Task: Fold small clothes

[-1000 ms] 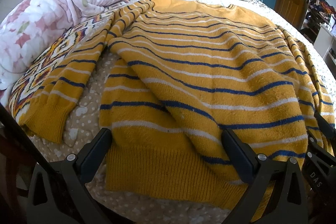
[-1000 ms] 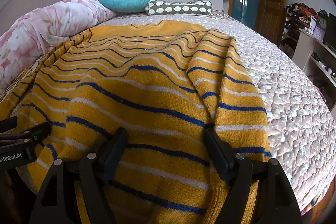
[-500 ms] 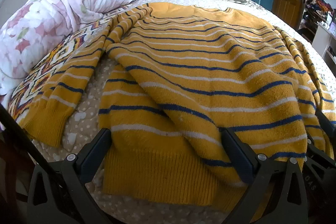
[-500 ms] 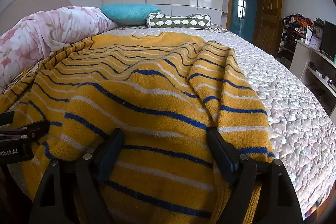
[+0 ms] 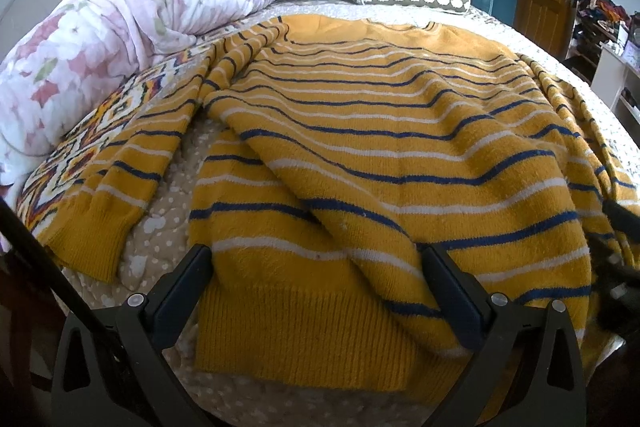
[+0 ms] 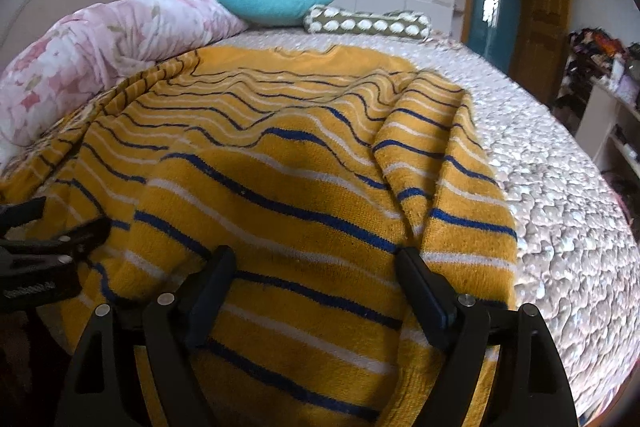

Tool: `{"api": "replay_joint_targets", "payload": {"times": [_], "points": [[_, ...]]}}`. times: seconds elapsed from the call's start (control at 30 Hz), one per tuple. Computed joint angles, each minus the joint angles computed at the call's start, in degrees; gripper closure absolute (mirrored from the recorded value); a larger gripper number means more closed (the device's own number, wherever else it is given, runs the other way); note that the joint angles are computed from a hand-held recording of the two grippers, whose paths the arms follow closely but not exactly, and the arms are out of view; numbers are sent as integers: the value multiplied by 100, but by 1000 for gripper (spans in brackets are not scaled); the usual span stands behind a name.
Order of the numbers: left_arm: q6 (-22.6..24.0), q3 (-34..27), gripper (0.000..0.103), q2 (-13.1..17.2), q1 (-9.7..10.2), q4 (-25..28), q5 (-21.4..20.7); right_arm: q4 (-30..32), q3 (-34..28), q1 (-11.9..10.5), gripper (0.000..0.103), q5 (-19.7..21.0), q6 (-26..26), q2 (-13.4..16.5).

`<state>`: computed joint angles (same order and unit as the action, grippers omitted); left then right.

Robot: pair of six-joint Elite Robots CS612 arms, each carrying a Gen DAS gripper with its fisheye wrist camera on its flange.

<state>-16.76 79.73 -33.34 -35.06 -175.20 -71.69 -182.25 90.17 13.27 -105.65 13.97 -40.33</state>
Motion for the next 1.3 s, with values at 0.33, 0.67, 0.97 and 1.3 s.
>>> {"api": "replay_joint_targets", "payload": {"times": [0.33, 0.67, 0.97, 1.3], "points": [[241, 27, 0, 28, 44, -288, -202, -426, 71, -371, 22, -8, -151, -436], [-18, 97, 0, -162, 245, -23, -1162, 2344, -1602, -1132, 96, 911, 730, 312], [-335, 196, 0, -269, 357, -102, -1505, 3597, -2473, -1289, 98, -1340, 797, 486], [-189, 220, 0, -292, 328, -50, -1659, 2648, -1349, -1360, 50, -336, 961, -178]]}}
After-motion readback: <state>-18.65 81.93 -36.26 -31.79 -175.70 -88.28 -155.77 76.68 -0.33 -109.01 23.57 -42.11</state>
